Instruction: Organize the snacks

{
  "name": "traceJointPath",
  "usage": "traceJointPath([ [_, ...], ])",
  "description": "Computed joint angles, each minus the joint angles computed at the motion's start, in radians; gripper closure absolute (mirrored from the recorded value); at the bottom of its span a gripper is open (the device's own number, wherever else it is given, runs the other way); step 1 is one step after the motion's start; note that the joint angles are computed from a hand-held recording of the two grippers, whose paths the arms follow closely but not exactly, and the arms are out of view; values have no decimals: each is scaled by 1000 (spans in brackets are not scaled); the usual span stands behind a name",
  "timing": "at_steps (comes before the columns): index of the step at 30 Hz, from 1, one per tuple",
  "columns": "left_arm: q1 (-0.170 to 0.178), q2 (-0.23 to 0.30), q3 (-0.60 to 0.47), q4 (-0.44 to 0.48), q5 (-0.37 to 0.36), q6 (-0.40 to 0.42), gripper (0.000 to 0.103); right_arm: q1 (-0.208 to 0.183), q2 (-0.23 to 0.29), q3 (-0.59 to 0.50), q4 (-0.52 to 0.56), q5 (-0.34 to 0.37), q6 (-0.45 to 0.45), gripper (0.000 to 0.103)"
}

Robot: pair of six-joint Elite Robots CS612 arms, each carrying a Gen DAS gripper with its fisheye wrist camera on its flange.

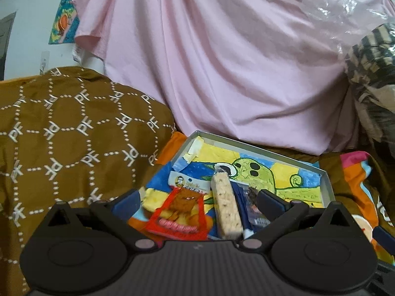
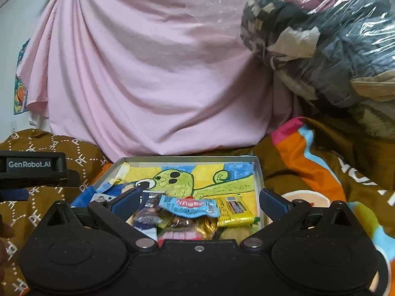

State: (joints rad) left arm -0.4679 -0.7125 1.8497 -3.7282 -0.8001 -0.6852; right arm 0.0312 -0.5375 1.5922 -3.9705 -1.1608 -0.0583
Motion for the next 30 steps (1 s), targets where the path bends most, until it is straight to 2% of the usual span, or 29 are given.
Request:
traceJointPath([
  [13,-63,-52,171,-68,33,-25,0,-35,-64,174,-105,42,-44,1],
  [21,-93,-65,243,-72,57,-82,0,-60,-91,262,-126,83,-37,1],
  [30,-120,-62,302,-96,76,-112,0,-65,-110,326,-137,66,-45,1],
])
